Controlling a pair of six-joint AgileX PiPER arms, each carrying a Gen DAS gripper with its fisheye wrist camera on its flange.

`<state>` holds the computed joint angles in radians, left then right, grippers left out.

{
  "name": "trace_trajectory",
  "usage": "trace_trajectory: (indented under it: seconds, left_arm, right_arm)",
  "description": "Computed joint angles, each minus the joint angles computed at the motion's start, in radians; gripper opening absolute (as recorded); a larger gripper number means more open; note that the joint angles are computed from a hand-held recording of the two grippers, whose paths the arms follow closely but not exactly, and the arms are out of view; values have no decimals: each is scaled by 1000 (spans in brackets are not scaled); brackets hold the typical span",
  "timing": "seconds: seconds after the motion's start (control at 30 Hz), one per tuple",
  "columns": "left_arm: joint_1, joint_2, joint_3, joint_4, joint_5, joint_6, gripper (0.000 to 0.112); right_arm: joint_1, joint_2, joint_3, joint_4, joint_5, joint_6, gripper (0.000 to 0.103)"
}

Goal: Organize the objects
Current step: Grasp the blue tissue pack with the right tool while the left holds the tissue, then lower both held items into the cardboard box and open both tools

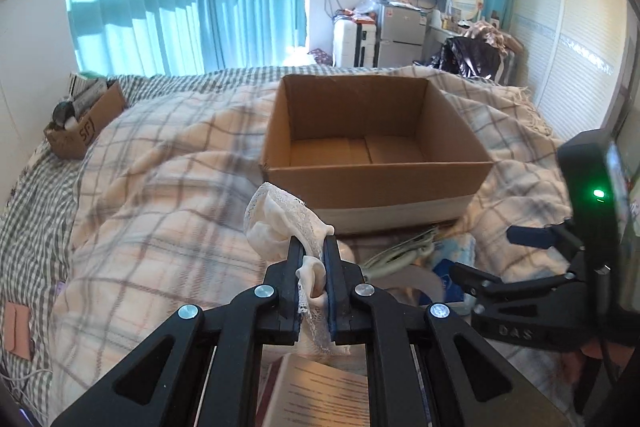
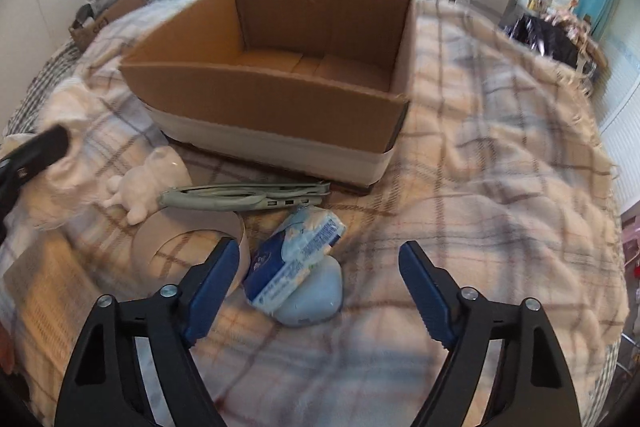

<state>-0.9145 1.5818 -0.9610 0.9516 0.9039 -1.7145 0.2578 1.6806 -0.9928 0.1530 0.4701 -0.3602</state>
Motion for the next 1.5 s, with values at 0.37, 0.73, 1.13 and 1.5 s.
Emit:
trace_trajectory:
  seconds: [0.37, 0.73, 1.13, 1.5]
  left_arm:
    - [46, -27, 86, -9, -107, -59, 9]
    - [-44, -123, 48, -14, 47, -13, 9]
    - [124, -71, -281, -79, 28, 431, 9]
    - [389, 177, -491, -229, -209, 675, 9]
  right_arm:
    - [17, -23, 43, 71, -72, -101, 23]
    - [2, -292, 90, 50, -71, -105, 20]
    - [9, -325, -240, 30, 68, -142, 20]
    - [18, 62, -587, 62, 83, -129, 20]
